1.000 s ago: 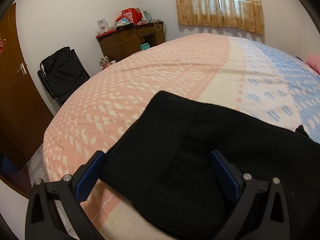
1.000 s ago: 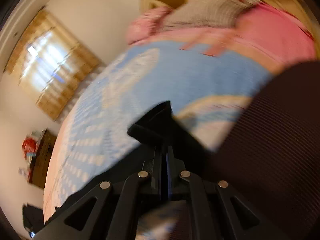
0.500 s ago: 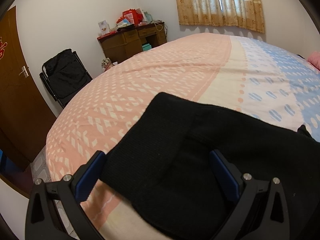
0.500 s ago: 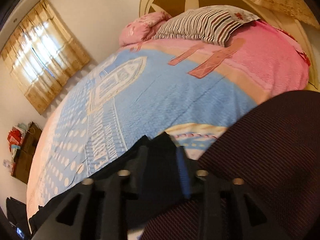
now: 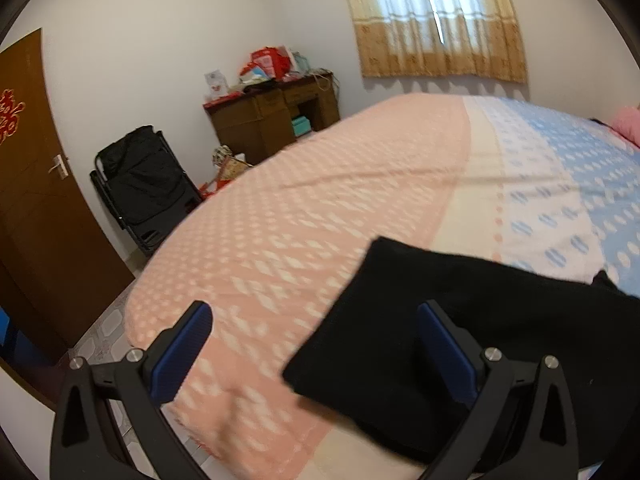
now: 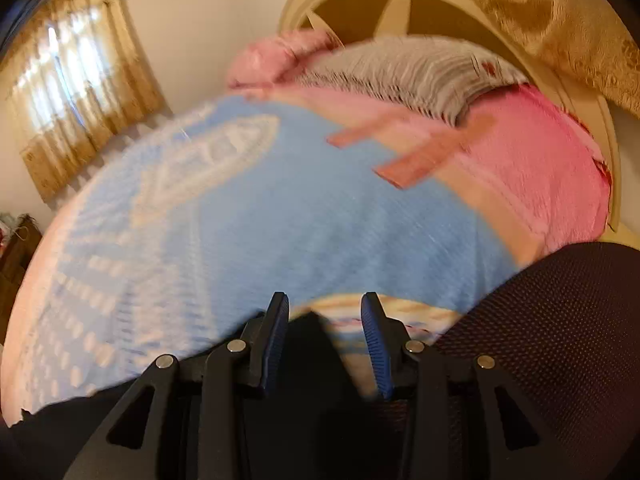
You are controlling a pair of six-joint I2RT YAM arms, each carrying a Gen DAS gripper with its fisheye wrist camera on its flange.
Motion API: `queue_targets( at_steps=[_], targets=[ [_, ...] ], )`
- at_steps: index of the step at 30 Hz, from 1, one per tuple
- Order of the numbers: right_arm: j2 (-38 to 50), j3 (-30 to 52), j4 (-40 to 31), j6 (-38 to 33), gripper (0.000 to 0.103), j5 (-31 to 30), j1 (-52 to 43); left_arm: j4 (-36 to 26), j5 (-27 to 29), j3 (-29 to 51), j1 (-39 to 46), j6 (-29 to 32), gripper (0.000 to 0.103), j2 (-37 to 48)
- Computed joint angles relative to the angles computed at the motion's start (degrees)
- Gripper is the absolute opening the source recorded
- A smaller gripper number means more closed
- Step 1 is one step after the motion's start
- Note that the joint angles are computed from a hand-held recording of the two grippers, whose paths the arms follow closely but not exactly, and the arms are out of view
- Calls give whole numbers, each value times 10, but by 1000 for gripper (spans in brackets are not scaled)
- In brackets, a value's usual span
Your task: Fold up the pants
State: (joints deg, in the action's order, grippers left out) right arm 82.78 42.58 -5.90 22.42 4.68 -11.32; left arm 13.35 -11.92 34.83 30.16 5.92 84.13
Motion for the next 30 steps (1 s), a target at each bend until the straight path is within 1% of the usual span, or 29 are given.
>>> queue_targets(
  at_steps=[3, 6, 7, 8, 9, 10, 11, 13, 15, 17, 18, 19, 22, 23, 24, 25, 27, 29, 30],
  targets=[
    [-1, -21, 7, 5, 40, -92, -54, 0, -17, 14, -22, -3, 103, 42],
    [-2, -21, -2, -27, 40, -136, -69, -14, -44, 34, -38, -25, 103, 73],
    [1, -18, -4, -38, 40, -139, -69, -25, -45, 42, -39, -36, 103, 74],
    [5, -13, -6, -52, 40, -128, -63, -36, -46, 48, -40, -40, 103, 75],
    [13, -4, -14, -68, 40, -80, -45, -44, -47, 54, -40, -43, 103, 78],
    [18, 2, -15, -76, 40, -48, -34, -46, -46, 55, -40, -44, 103, 78],
    [27, 5, -6, -87, 40, -34, -32, -49, -45, 56, -39, -45, 103, 78],
    [50, 22, -12, -99, 40, -39, -40, -53, -38, 57, -35, -51, 103, 78],
    [85, 46, -38, -116, 40, -55, -52, -55, -33, 56, -33, -61, 103, 78],
    [95, 45, -42, -126, 40, -62, -57, -55, -29, 57, -33, -71, 103, 82],
    [90, 37, -32, -135, 40, -73, -61, -56, -30, 58, -33, -74, 103, 84],
    [88, 36, -33, -141, 40, -93, -66, -56, -33, 56, -37, -79, 103, 83],
    [87, 31, -39, -154, 40, -224, -97, -57, -47, 56, -45, -81, 103, 83],
    [87, 28, -39, -154, 40, -279, -110, -56, -49, 56, -46, -81, 103, 84],
    [80, 16, -27, -147, 40, -338, -120, -53, -53, 55, -48, -81, 103, 84],
    [69, 2, -13, -139, 40, -369, -123, -51, -56, 53, -50, -81, 103, 84],
    [31, -36, 24, -124, 40, -413, -108, -50, -60, 54, -50, -80, 103, 85],
    [8, -59, 50, -112, 40, -421, -80, -48, -62, 54, -52, -80, 103, 87],
    [15, -64, 60, -100, 40, -425, -59, -47, -64, 54, -53, -81, 103, 88]
  ],
)
